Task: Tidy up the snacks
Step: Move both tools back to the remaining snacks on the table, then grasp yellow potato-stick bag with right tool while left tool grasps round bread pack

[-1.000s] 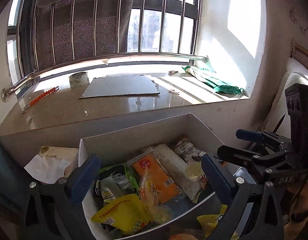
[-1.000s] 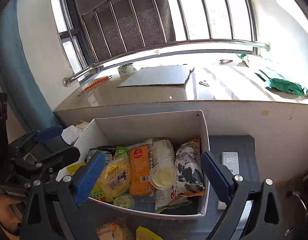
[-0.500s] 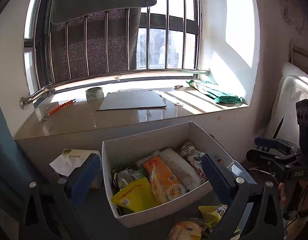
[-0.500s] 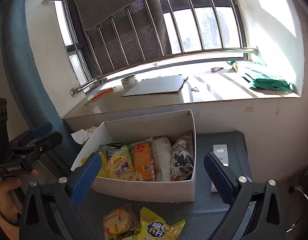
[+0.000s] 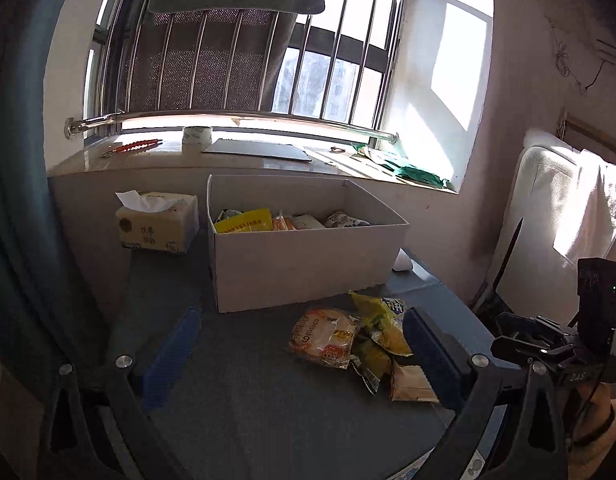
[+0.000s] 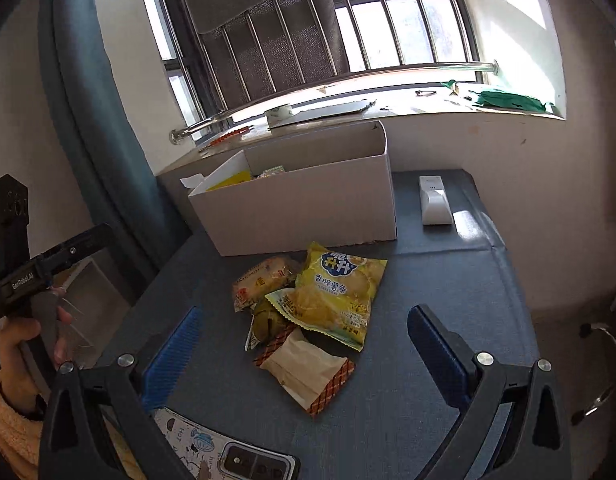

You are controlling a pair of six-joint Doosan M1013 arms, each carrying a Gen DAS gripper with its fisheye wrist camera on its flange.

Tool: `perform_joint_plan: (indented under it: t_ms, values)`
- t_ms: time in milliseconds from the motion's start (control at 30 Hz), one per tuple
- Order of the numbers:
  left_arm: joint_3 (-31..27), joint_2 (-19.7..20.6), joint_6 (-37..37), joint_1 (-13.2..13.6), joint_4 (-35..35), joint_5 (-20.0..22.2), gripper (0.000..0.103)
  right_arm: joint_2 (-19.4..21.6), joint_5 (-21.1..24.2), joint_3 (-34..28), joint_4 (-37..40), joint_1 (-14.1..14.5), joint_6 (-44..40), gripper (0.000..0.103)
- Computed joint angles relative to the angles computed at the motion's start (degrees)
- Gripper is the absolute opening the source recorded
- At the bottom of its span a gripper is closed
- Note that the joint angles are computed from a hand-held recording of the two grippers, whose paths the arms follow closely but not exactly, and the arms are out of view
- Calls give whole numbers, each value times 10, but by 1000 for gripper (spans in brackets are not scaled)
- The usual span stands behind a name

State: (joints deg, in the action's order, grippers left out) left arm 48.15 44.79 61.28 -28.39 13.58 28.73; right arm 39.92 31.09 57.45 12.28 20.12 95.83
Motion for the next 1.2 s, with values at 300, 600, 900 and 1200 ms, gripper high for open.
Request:
perform_joint_plan:
  t_ms: [300,600,900,1200]
  values:
    - [72,-30,-19,-8,-4,-34,103,32,64,-28,43,-8,28,103]
    - [74,-32,-2,-7,-17,-35,103,152,209,-244,32,-20,48,103]
    - [75,-29,-25,0,-16,-17,103,247,327,-419,7,-19,70,82]
    - [24,3,48,4,-71,31,103,163,214,-269,65,-28,6,47]
